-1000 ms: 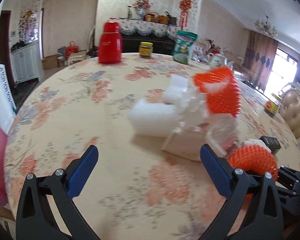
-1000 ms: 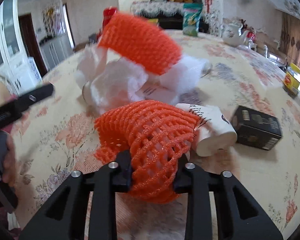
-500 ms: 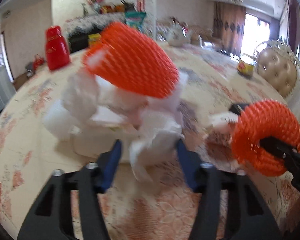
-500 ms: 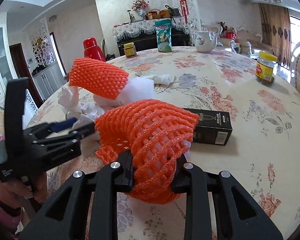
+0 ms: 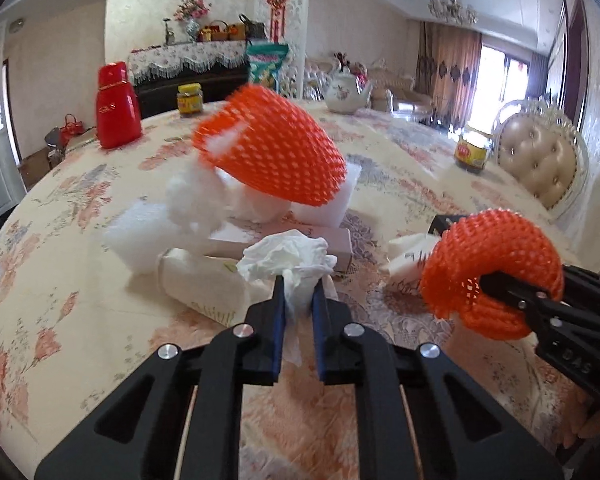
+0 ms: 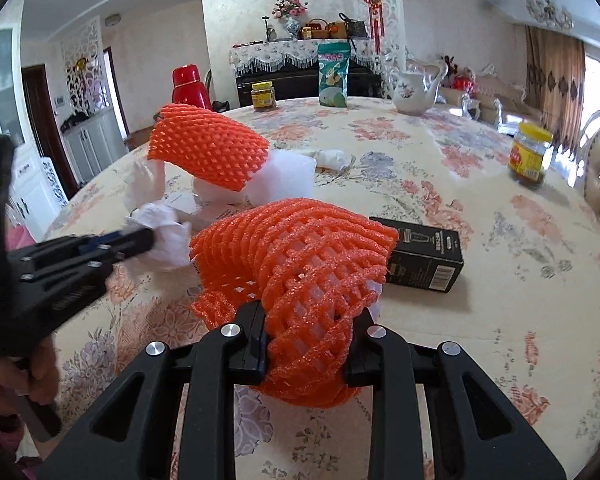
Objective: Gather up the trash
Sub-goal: 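Carry the orange net and tissue to the pink bin with both tools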
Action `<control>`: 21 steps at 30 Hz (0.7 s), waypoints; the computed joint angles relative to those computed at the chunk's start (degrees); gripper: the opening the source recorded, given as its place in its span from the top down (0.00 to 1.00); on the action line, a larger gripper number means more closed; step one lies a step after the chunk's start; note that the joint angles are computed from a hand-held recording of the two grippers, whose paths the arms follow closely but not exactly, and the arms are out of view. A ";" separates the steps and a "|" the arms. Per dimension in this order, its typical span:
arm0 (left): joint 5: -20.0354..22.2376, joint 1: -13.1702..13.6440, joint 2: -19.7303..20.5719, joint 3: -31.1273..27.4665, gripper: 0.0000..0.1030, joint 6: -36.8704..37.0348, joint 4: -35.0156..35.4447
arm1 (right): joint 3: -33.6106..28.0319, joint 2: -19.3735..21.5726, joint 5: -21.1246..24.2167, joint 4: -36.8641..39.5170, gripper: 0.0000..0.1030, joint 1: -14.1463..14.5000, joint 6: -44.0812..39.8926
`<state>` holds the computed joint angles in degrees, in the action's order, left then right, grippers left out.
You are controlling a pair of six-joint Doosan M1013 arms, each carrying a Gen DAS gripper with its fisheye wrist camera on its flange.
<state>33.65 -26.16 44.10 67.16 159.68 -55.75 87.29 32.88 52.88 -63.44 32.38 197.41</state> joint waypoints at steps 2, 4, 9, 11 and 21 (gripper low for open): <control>-0.79 0.76 -0.98 1.47 0.88 2.42 -2.69 | -0.91 0.40 1.51 0.42 0.75 0.48 -1.45; -1.08 1.62 -1.88 2.77 0.88 4.58 -4.98 | -2.24 1.01 3.40 1.02 0.75 0.92 -3.24; -2.77 3.44 -3.70 5.69 0.88 9.88 -10.91 | -5.39 2.51 5.67 0.88 0.75 1.89 -6.96; -3.41 4.29 -4.45 6.86 0.88 12.27 -13.48 | -6.74 3.18 6.27 0.78 0.75 2.30 -8.54; -4.02 8.08 -6.28 9.79 0.88 17.51 -21.22 | -12.42 5.92 7.05 1.10 0.75 3.72 -14.80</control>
